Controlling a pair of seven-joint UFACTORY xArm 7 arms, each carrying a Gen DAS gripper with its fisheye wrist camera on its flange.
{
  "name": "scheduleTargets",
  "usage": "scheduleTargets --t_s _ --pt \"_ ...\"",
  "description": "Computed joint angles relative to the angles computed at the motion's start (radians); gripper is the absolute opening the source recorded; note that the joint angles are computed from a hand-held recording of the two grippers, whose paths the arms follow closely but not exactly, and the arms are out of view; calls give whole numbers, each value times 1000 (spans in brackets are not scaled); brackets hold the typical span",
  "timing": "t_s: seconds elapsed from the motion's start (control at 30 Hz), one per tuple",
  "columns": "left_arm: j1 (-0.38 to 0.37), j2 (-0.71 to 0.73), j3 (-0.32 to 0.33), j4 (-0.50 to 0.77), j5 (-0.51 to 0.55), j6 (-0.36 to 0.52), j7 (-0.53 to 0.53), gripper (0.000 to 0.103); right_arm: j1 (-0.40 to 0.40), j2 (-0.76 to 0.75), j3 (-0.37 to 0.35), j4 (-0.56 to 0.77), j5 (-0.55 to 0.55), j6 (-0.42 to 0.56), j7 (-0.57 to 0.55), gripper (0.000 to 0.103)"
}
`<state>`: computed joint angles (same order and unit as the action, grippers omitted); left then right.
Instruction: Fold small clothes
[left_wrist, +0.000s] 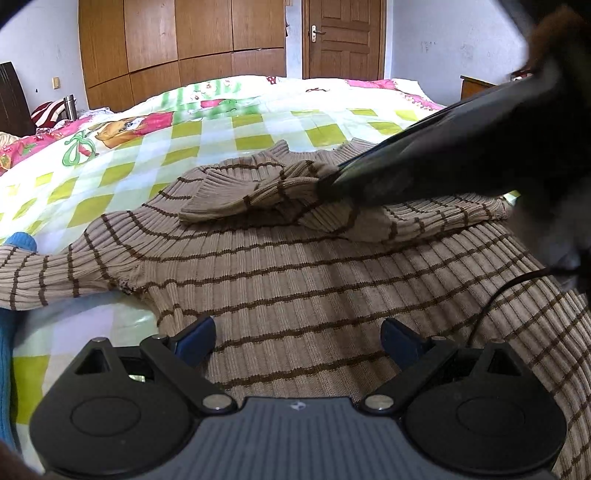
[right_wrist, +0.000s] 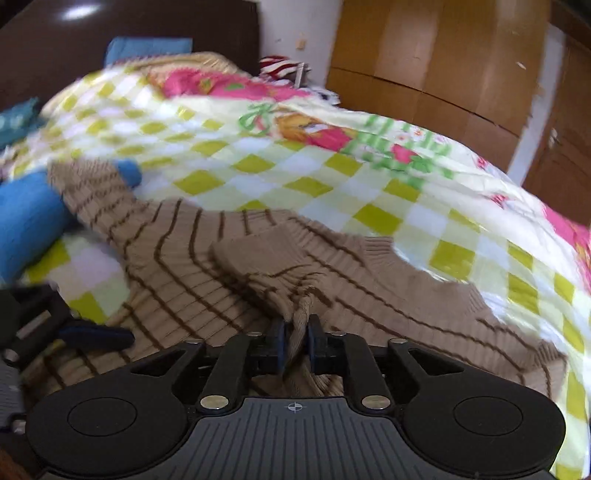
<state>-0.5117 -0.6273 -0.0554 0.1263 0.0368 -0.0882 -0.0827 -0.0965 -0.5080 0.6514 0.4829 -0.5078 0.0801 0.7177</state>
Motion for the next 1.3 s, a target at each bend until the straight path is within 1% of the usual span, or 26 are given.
scheduleTargets --t_s 0.03,0.1,0.17,0.2,0.23,0.3,0.33,0.37,0.43,0.47,0.5,0.53,0.6,0.63,0.67,0.73,0.83,0.87,0.93,1.0,1.03,1.07,1.1,1.13,1.23,1.3 --pt "3 -8 -4 -3 0 0 -2 103 30 -21 -43 -16 20 5 -4 17" --pt "21 -27 -25 -10 -1 -6 -13 103 130 -98 -160 -70 72 44 -39 17" --pt "48 -48 -53 -12 1 -17 -29 103 204 -185 -235 -134 113 66 -71 22" --pt "58 -50 -58 -9 3 -26 -33 103 236 -240 -255 -167 134 93 -81 28" --pt "68 -52 -62 -4 6 -38 -36 103 252 -308 -248 -197 151 149 -76 30" --pt "86 -38 -70 18 11 -59 -43 103 220 -384 -194 -222 153 255 -40 30" --pt "93 -17 -75 37 16 -78 -43 103 208 -407 -186 -236 153 294 -21 30" --pt "118 12 -99 59 19 -104 -44 103 201 -420 -192 -245 161 330 0 30" --pt "215 79 -201 113 18 -165 -51 103 173 -432 -201 -263 164 368 50 28" --pt "273 116 -263 144 10 -187 -50 103 153 -429 -192 -265 144 379 61 28" --pt "345 146 -344 177 -9 -193 -49 103 127 -425 -169 -262 116 400 73 28" --pt "397 169 -400 204 -21 -190 -42 103 117 -428 -160 -264 92 419 80 28" --pt "517 203 -531 246 -51 -173 -26 103 146 -458 -199 -289 79 433 74 28" --pt "563 211 -580 259 -58 -156 -22 103 167 -483 -215 -303 74 440 64 28" --pt "571 219 -590 266 -54 -142 -24 103 191 -512 -224 -315 64 441 46 28" --pt "542 226 -561 267 -40 -118 -36 103 257 -556 -251 -337 62 443 -7 30" --pt "568 211 -591 261 -22 -111 -59 103 306 -551 -261 -360 66 409 -65 30" --pt "569 209 -592 262 -14 -107 -65 103 289 -528 -227 -357 50 402 -69 30" --pt "564 206 -592 262 5 -103 -74 103 221 -503 -144 -349 3 390 -27 31" --pt "576 198 -611 265 20 -101 -83 103 156 -486 -110 -342 -30 348 24 30" --pt "580 195 -620 267 27 -101 -88 103 118 -481 -88 -338 -47 331 55 25" --pt "580 192 -624 268 32 -100 -94 103 83 -482 -69 -336 -62 313 91 25" --pt "581 191 -626 270 38 -101 -99 103 61 -484 -67 -336 -63 308 121 21" --pt "577 189 -625 269 43 -105 -103 103 50 -493 -81 -341 -53 308 150 14" --pt "587 184 -639 260 53 -117 -105 103 80 -570 -167 -372 18 386 213 11" --pt "600 198 -654 266 60 -85 -104 103 109 -605 -233 -391 55 458 208 12"
